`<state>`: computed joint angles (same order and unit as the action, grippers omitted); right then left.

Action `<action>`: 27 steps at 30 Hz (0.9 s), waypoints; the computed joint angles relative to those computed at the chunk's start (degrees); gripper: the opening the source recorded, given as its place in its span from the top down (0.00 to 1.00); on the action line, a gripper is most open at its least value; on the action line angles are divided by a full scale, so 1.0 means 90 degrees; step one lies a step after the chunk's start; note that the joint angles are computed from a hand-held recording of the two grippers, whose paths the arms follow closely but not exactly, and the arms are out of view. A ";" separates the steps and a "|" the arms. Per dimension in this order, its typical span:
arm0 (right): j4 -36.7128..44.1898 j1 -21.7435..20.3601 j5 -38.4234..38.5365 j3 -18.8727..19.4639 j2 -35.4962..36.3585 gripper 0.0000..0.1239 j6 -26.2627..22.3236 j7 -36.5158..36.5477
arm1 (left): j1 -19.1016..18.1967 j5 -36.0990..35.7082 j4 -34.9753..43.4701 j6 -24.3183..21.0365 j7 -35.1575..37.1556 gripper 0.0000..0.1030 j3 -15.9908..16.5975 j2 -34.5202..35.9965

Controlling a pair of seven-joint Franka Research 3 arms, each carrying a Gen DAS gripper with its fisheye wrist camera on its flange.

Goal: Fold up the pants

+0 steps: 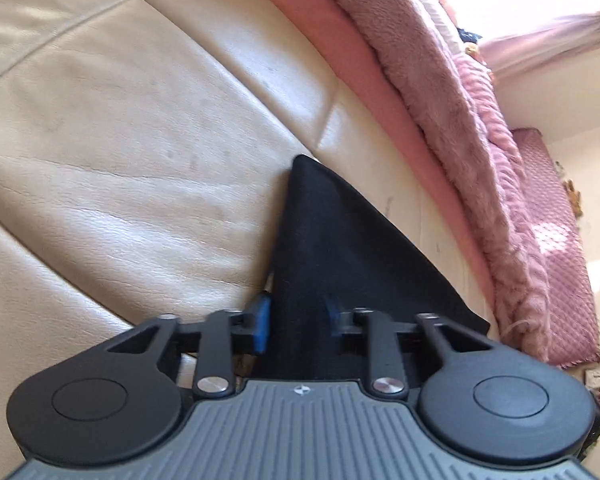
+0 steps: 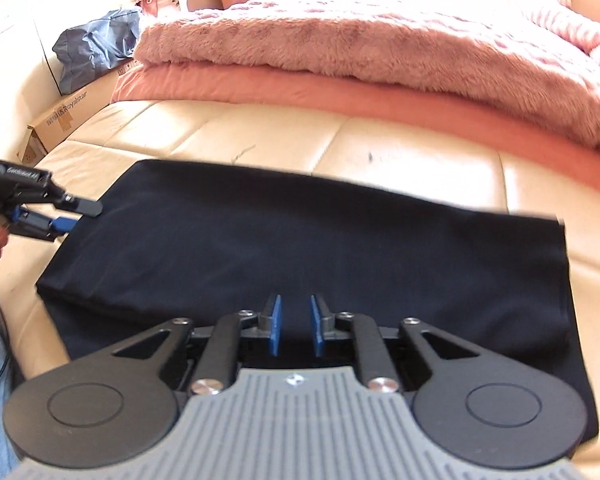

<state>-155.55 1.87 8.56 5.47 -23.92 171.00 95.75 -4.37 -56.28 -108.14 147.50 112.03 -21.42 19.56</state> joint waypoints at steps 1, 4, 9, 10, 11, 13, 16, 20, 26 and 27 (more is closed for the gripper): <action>0.0143 -0.0022 -0.0045 0.0001 0.0185 0.94 0.0055 -0.0039 | -0.0026 0.0003 -0.0021 0.0089 -0.0013 0.91 -0.0004 -0.0039; 0.0566 -0.0345 -0.0358 0.0205 0.0726 0.97 0.0207 0.0146 | -0.0004 -0.0443 -0.0084 0.0314 0.0394 0.93 -0.0150 -0.0231; 0.1248 -0.0355 -0.0649 0.0084 0.1569 1.00 0.0486 0.0317 | -0.0237 -0.0530 -0.0013 0.0311 0.0427 0.93 -0.0027 -0.0520; 0.1392 -0.0456 -0.0870 0.0141 0.1721 1.00 0.0492 0.0463 | -0.0277 -0.0511 0.0024 0.0287 0.0411 0.93 -0.0005 -0.0550; 0.1571 -0.0512 -0.1077 0.0165 0.1905 1.00 0.0490 0.0631 | -0.0278 -0.0612 0.0064 0.0226 0.0518 0.93 -0.0014 -0.0575; 0.1837 -0.0310 -0.1018 -0.0057 0.2215 1.00 0.0509 0.0570 | -0.0330 -0.0640 0.0181 0.0096 0.0495 0.93 0.0029 -0.0581; 0.2163 -0.0170 -0.1063 -0.0244 0.2597 1.00 0.0407 0.0599 | -0.0350 -0.0820 0.0378 -0.0113 0.0499 0.93 0.0054 -0.0557; 0.2374 0.0126 -0.0913 -0.0549 0.2912 1.00 0.0501 0.0357 | -0.0438 -0.0985 0.0643 -0.0304 0.0613 0.93 0.0037 -0.0520; 0.2097 0.0344 0.0382 -0.0679 0.2506 1.00 0.0510 -0.0715 | -0.0645 -0.1038 0.1143 -0.0394 0.0488 0.93 -0.0028 -0.0379; 0.1964 0.0435 0.0805 -0.0701 0.2305 1.00 0.0482 -0.1031 | -0.0688 -0.0994 0.1231 -0.0397 0.0439 0.93 -0.0046 -0.0347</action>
